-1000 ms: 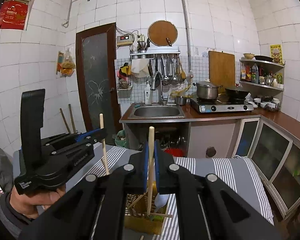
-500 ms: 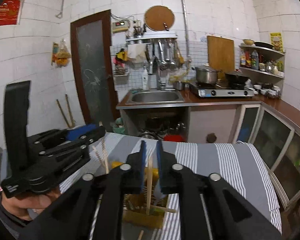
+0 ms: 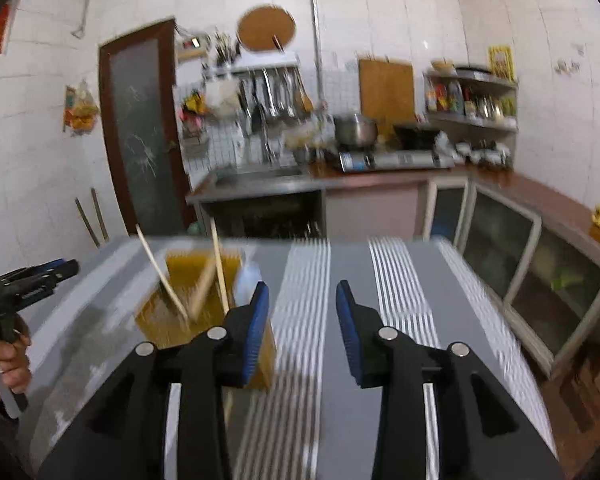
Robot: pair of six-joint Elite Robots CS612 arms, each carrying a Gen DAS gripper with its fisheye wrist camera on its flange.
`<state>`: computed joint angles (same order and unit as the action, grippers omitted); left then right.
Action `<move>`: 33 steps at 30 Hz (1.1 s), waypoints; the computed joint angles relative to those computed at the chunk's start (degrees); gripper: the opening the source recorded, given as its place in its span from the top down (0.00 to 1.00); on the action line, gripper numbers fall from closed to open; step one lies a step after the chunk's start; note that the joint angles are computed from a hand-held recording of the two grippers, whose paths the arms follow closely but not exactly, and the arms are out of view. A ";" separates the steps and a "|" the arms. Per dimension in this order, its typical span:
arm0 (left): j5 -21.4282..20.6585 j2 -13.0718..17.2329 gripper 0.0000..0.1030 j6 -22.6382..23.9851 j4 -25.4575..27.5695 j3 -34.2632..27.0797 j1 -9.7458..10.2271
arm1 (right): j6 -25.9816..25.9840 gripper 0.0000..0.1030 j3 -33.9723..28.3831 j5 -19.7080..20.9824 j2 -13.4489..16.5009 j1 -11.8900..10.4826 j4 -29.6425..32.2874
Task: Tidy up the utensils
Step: 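Close the right tool on a chopstick while the left tool grasps another chopstick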
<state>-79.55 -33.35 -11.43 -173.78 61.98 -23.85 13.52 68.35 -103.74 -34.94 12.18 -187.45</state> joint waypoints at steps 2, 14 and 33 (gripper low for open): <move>-0.72 0.06 0.61 -0.30 1.97 1.71 0.09 | 1.51 0.65 0.57 0.71 0.68 0.13 2.98; -5.01 1.60 0.56 -3.24 9.84 3.52 0.24 | 1.34 0.63 -9.53 6.94 8.02 2.26 22.11; -3.37 7.04 0.49 1.25 24.84 -7.94 -2.74 | 1.21 0.91 -11.32 3.89 8.47 1.32 31.46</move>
